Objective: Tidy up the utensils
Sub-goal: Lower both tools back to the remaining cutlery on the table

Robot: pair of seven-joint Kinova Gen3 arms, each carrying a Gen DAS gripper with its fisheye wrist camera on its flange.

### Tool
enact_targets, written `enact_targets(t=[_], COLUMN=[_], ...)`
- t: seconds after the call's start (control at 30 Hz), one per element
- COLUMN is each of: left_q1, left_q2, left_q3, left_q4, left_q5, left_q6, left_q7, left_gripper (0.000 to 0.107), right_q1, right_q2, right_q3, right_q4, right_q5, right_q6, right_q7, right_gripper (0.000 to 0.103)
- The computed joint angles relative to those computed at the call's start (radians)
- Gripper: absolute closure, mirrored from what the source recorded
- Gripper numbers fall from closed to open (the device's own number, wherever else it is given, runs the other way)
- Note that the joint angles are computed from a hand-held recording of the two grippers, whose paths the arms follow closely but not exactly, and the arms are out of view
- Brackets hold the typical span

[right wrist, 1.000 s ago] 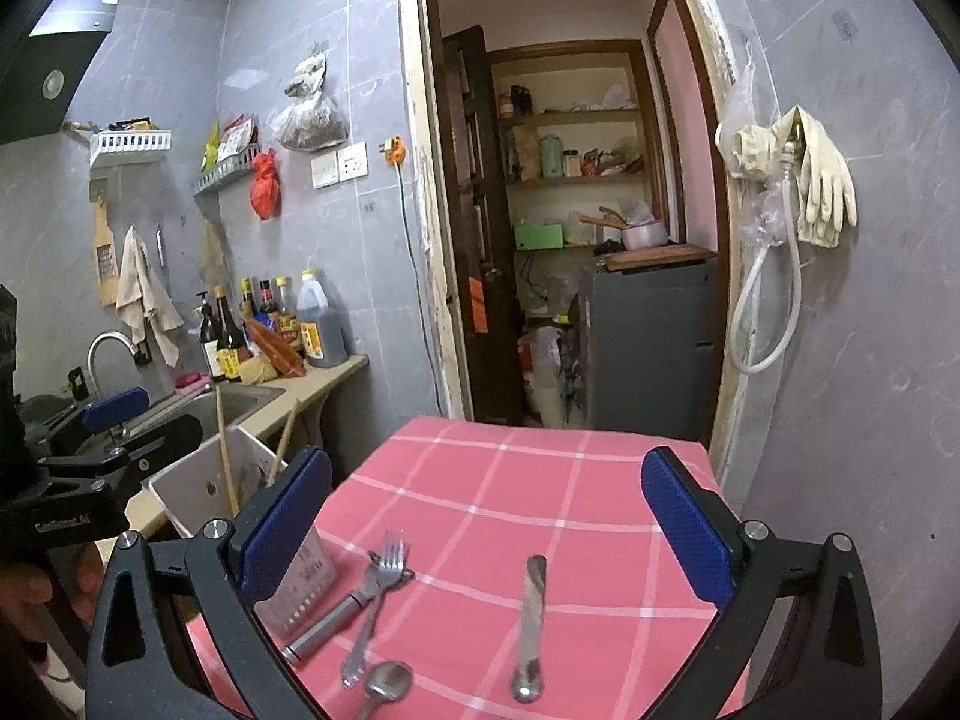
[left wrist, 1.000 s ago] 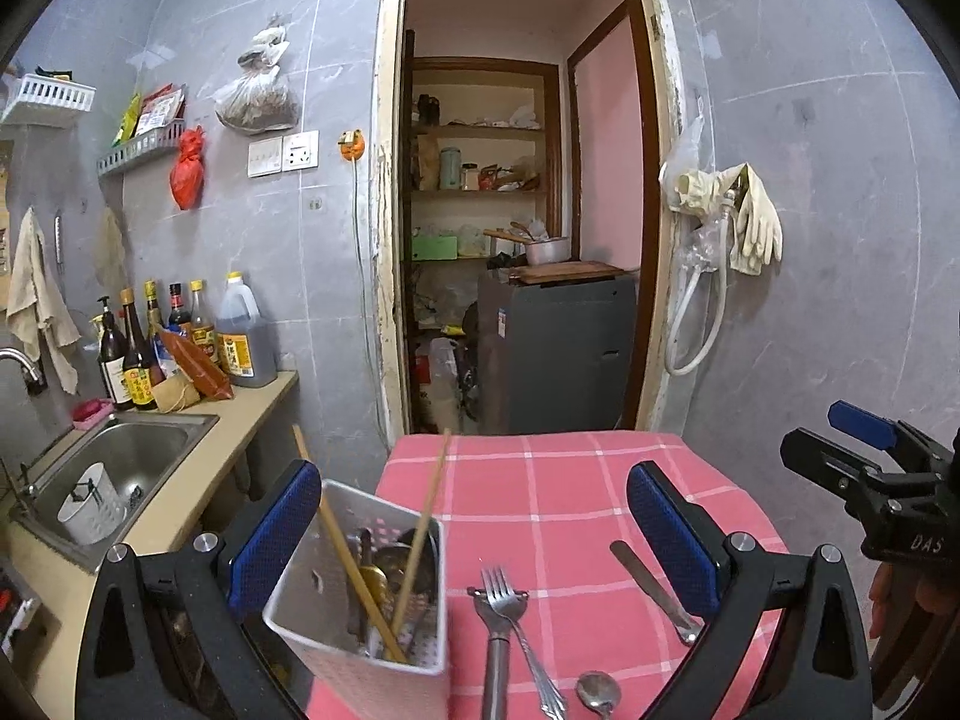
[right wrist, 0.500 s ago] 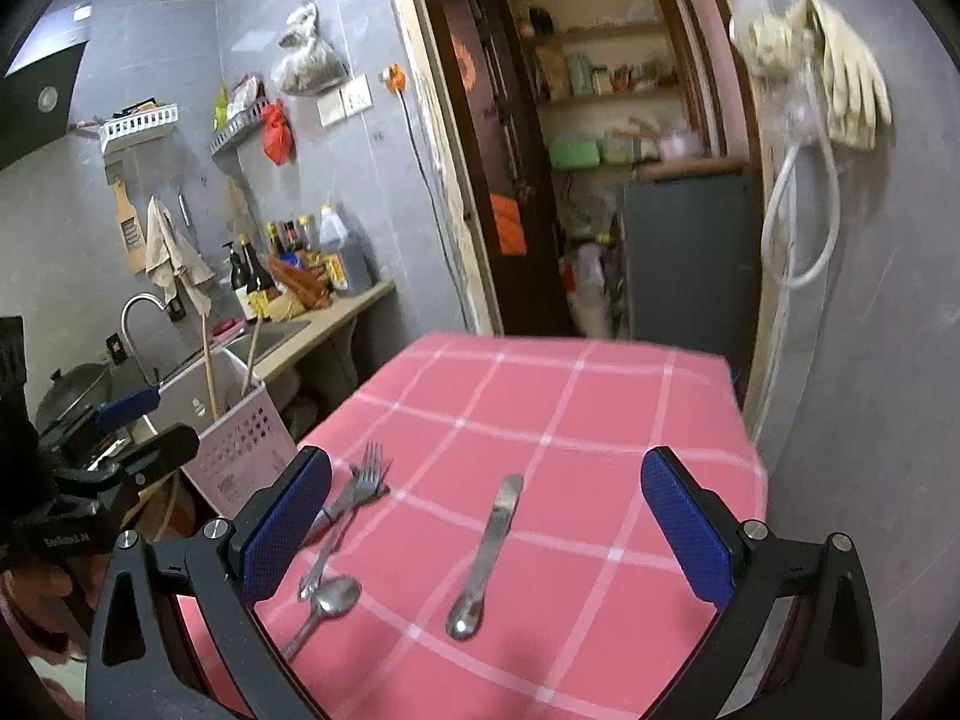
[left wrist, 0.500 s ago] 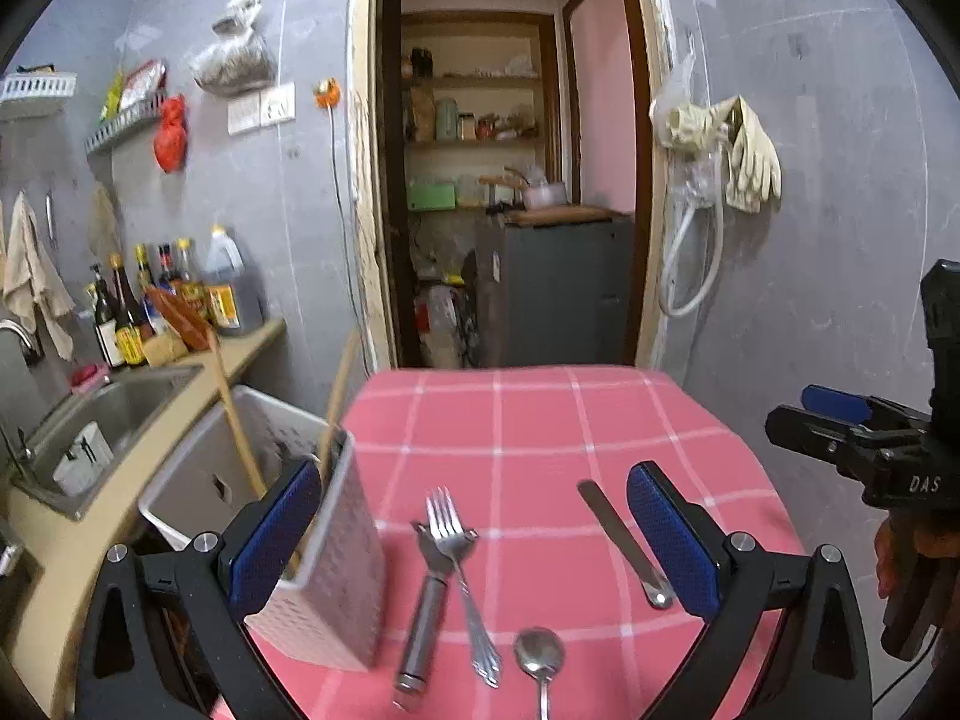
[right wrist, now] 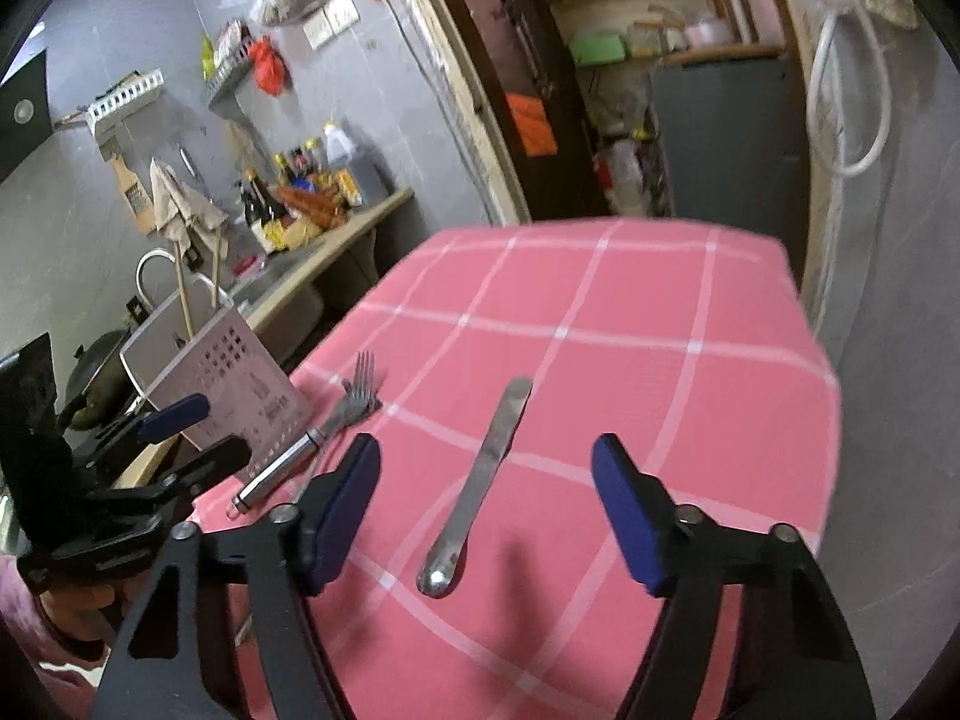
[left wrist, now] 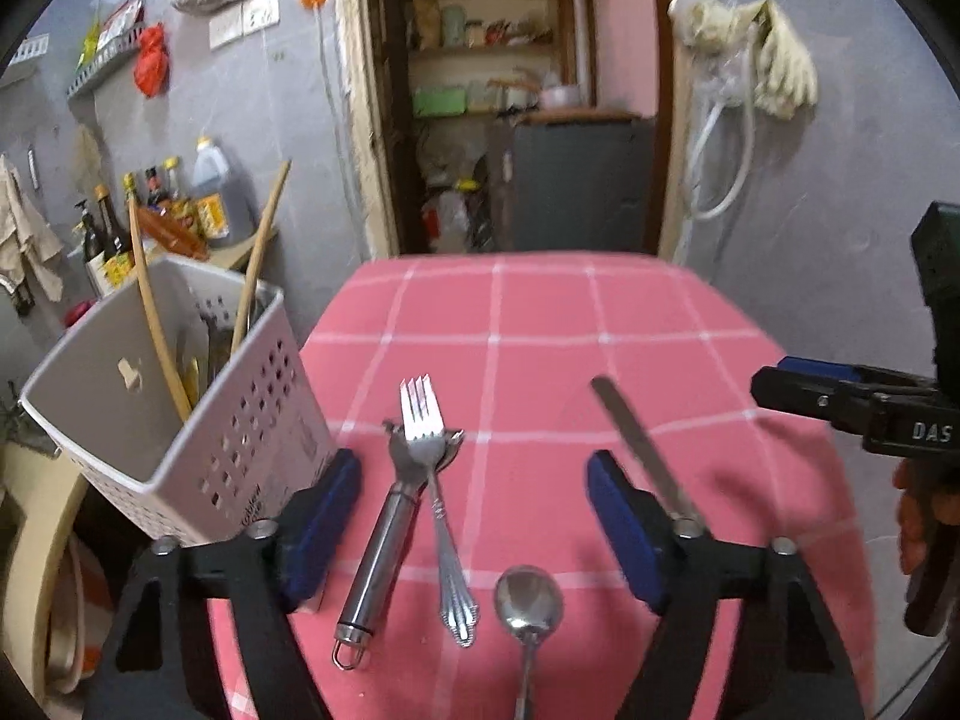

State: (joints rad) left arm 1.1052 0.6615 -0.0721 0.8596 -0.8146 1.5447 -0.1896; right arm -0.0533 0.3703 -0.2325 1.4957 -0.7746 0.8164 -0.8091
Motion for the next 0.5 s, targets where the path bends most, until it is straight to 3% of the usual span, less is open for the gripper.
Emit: enact_targets(t=[0.17, 0.3, 0.5], left_q1=[-0.041, -0.065, -0.107], left_q2=[0.080, 0.146, 0.205], left_q3=[-0.004, -0.021, -0.046], left_q4=[-0.133, -0.251, -0.349], left_q5=[0.075, 0.129, 0.206], left_q6=[0.117, 0.220, 0.319], left_q7=[-0.054, -0.100, -0.111], left_gripper=[0.053, 0.055, 0.055], right_q1=[-0.047, -0.086, -0.134], right_q2=[0.092, 0.161, 0.226], right_q3=[0.009, 0.012, 0.004], right_q4=[-0.095, -0.177, -0.280], right_q5=[0.082, 0.158, 0.240], right_q6=[0.086, 0.154, 0.215], right_q7=[-0.070, -0.136, -0.200], right_gripper=[0.058, 0.067, 0.068])
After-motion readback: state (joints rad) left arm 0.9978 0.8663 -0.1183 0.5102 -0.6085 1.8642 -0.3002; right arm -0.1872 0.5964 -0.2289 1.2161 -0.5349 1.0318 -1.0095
